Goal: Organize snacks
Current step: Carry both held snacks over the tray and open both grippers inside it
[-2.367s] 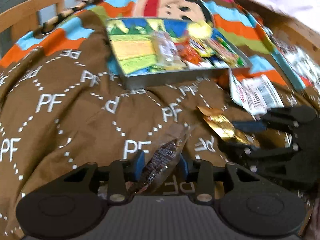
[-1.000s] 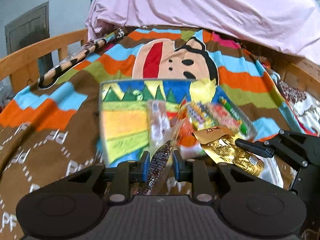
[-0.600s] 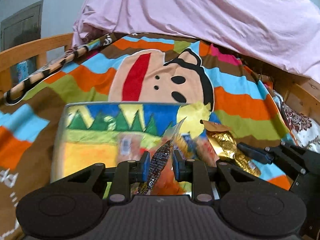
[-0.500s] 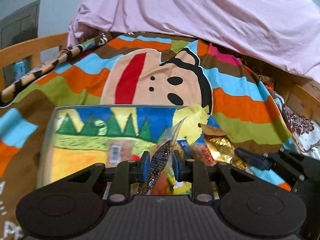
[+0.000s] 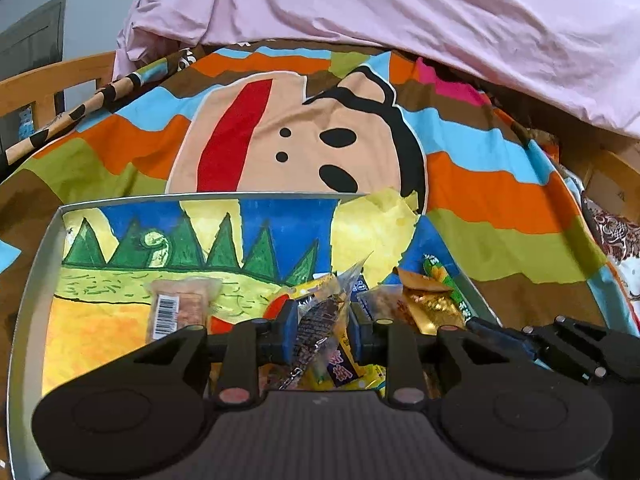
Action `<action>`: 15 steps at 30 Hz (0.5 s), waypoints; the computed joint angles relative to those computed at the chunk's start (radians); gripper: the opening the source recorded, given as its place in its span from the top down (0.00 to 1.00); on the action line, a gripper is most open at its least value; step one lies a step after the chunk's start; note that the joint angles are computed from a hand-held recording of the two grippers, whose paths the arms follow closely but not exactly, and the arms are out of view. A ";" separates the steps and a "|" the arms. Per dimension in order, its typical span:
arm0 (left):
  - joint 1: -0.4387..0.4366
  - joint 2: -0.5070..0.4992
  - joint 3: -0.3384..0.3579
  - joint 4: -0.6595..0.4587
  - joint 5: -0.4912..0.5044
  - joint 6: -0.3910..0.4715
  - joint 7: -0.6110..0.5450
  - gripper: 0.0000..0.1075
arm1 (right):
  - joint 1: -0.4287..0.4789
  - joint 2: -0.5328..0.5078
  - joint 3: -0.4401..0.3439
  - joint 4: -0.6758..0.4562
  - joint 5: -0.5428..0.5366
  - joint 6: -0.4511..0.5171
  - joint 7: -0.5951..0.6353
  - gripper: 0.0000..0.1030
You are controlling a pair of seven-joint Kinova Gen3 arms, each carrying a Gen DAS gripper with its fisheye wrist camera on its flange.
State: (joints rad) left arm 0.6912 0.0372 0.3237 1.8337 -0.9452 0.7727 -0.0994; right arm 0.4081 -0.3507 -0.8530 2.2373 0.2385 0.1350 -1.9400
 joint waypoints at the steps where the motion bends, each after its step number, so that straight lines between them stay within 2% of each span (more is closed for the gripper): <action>1: 0.000 0.001 0.000 0.001 0.001 -0.003 0.000 0.71 | -0.010 0.004 0.010 -0.003 -0.003 0.006 0.002 0.59; 3: 0.003 0.003 0.001 0.003 -0.006 -0.004 0.018 0.71 | -0.040 0.014 0.039 -0.008 -0.007 0.015 0.002 0.57; 7: 0.002 -0.006 -0.002 0.009 -0.001 -0.016 0.036 0.62 | -0.107 0.028 0.100 -0.010 -0.002 0.028 -0.009 0.52; 9: 0.000 -0.011 0.002 0.013 -0.002 -0.018 0.044 0.52 | -0.128 0.027 0.118 -0.010 0.006 0.033 -0.017 0.47; 11: 0.002 -0.018 0.008 0.023 -0.019 -0.013 0.074 0.43 | -0.167 0.026 0.154 -0.005 0.008 0.030 -0.020 0.35; 12: 0.001 -0.024 0.011 0.032 -0.031 -0.018 0.095 0.39 | -0.190 0.028 0.175 -0.005 0.008 0.029 -0.018 0.33; 15: -0.008 -0.046 0.024 0.057 -0.053 -0.023 0.146 0.33 | -0.215 0.017 0.198 -0.002 0.010 0.031 -0.026 0.26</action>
State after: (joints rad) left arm 0.6835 -0.0092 0.3481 1.8904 -0.9980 0.7495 0.0469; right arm 0.1928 -0.3335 -0.6548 2.2357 0.2484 0.1664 -1.9660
